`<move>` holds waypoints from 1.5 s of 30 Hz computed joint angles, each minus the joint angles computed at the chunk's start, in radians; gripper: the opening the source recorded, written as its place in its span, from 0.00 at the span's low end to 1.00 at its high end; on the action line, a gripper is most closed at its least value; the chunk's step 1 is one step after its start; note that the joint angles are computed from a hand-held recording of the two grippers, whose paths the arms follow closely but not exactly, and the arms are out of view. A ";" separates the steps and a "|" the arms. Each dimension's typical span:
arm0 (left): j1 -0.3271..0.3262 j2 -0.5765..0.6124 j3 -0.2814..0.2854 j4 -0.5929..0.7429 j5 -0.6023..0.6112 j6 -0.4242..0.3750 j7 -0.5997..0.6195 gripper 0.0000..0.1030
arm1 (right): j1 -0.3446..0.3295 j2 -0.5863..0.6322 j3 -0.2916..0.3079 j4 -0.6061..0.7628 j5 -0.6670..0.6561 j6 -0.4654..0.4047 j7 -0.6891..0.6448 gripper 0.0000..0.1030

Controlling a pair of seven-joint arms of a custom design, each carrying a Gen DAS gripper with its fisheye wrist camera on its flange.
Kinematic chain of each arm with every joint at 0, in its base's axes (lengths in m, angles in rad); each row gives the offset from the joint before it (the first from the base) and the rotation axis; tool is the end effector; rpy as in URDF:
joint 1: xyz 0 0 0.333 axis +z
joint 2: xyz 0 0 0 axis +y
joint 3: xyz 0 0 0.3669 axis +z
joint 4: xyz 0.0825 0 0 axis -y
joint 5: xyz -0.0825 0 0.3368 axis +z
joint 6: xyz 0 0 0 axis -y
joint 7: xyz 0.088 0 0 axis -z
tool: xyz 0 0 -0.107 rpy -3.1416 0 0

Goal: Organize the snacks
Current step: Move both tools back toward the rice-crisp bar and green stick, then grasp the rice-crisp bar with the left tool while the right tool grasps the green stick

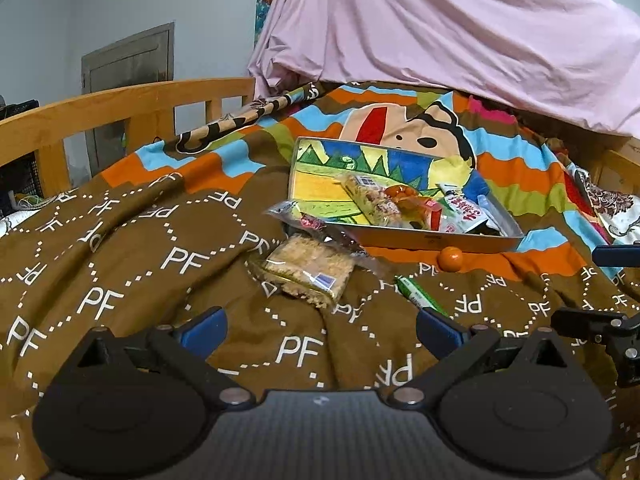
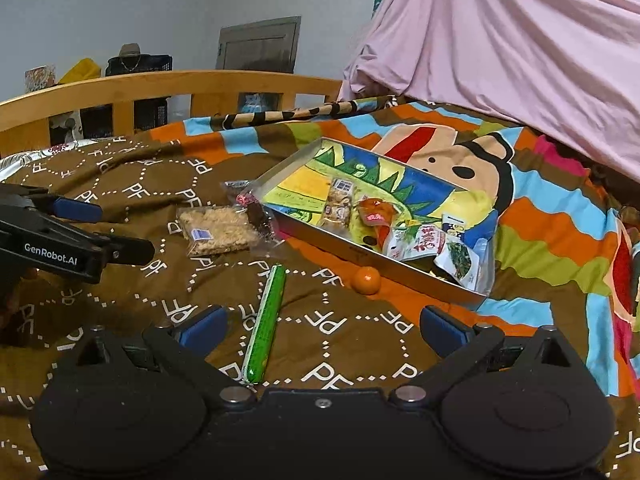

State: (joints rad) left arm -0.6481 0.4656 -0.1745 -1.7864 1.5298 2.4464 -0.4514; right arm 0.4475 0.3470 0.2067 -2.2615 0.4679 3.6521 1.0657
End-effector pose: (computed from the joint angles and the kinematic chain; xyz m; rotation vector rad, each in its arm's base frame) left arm 0.4613 -0.4710 0.3923 -1.6806 1.5829 -0.9117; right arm 0.4939 0.2893 0.4166 -1.9634 1.0707 -0.7400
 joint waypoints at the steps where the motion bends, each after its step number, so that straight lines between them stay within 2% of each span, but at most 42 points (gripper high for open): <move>1: 0.002 0.001 0.000 -0.001 -0.001 0.003 0.002 0.99 | -0.001 0.002 0.001 0.003 -0.001 -0.005 0.002 0.99; 7: 0.021 0.010 0.003 0.004 -0.025 0.034 0.034 0.99 | -0.033 0.031 0.024 0.057 -0.022 -0.107 0.035 0.99; 9: 0.028 0.013 0.007 0.009 -0.032 0.050 0.051 0.99 | -0.067 0.047 0.051 0.077 -0.049 -0.141 0.045 0.99; 14: 0.050 0.035 0.021 0.044 -0.041 0.109 0.121 0.99 | -0.148 0.082 0.119 0.113 -0.122 -0.190 0.042 0.99; 18: 0.056 0.068 0.038 0.099 -0.066 0.136 0.190 0.99 | -0.180 0.113 0.150 0.148 -0.133 -0.227 0.027 0.99; 20: 0.058 0.091 0.047 0.131 -0.083 0.150 0.232 0.99 | -0.183 0.129 0.156 0.162 -0.129 -0.218 0.018 0.98; 25: 0.074 0.153 0.069 0.210 -0.166 0.205 0.379 0.99 | -0.195 0.169 0.172 0.207 -0.126 -0.203 0.018 0.83; 27: 0.081 0.173 0.078 0.234 -0.204 0.234 0.438 0.99 | -0.207 0.186 0.187 0.226 -0.128 -0.208 0.021 0.81; 29: 0.104 0.197 0.073 0.259 -0.266 0.274 0.542 0.99 | -0.202 0.199 0.182 0.246 -0.119 -0.224 0.021 0.76; 31: 0.121 0.220 0.060 0.284 -0.342 0.279 0.665 0.99 | -0.213 0.213 0.196 0.265 -0.115 -0.249 0.018 0.70; 34: 0.141 0.254 0.037 0.327 -0.468 0.243 0.826 0.99 | -0.209 0.226 0.198 0.286 -0.093 -0.291 0.003 0.59; 36: 0.145 0.264 0.039 0.340 -0.524 0.237 0.878 0.99 | -0.197 0.232 0.190 0.296 -0.075 -0.314 -0.016 0.55; 40: 0.139 0.291 0.054 0.378 -0.618 0.214 0.972 0.97 | -0.210 0.250 0.215 0.314 -0.036 -0.324 -0.047 0.51; 42: 0.125 0.303 0.074 0.395 -0.643 0.214 0.989 0.91 | -0.225 0.257 0.235 0.321 -0.019 -0.327 -0.057 0.49; 45: 0.112 0.310 0.087 0.403 -0.677 0.224 0.989 0.82 | -0.263 0.268 0.282 0.330 0.002 -0.338 -0.069 0.41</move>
